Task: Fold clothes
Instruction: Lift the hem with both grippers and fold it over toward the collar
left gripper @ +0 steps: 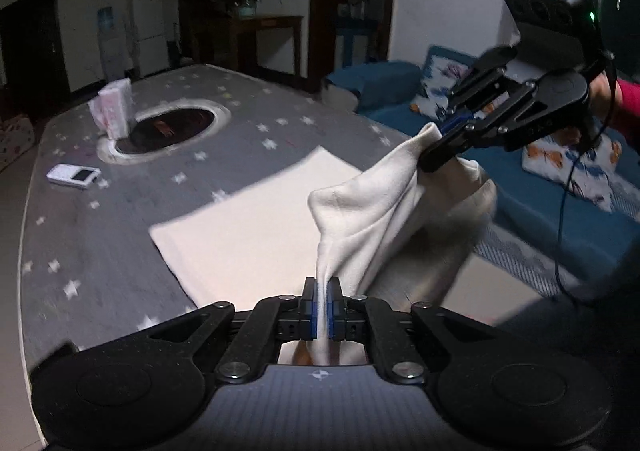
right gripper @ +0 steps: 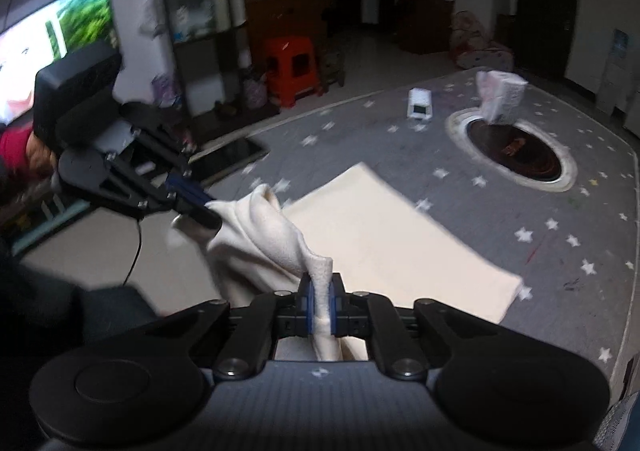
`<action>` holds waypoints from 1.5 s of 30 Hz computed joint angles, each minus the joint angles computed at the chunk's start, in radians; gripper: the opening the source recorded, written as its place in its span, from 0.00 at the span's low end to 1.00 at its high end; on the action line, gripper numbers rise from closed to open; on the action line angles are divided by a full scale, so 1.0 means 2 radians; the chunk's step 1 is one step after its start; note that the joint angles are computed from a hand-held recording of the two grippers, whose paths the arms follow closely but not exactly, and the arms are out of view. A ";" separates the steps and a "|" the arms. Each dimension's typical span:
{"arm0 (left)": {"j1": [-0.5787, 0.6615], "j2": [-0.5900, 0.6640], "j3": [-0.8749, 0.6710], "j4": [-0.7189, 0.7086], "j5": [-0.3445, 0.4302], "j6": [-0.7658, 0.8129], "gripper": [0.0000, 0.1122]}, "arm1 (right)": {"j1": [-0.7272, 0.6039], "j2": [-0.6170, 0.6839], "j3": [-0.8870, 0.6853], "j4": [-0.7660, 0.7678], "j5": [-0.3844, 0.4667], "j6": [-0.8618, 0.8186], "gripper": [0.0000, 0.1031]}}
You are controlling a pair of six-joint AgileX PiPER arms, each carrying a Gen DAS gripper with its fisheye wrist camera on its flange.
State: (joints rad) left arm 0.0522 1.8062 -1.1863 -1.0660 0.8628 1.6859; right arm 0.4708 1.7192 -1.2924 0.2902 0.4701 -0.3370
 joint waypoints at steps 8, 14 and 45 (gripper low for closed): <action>-0.046 0.126 -0.196 0.030 -0.048 -0.088 0.04 | -0.062 0.125 -0.176 0.002 0.048 -0.005 0.06; -0.083 0.278 -0.403 0.157 -0.064 -0.273 0.05 | -0.088 0.265 -0.349 -0.028 0.104 0.058 0.06; -0.085 0.299 -0.370 0.146 -0.100 -0.373 0.20 | -0.088 0.243 -0.179 -0.182 -0.046 0.283 0.23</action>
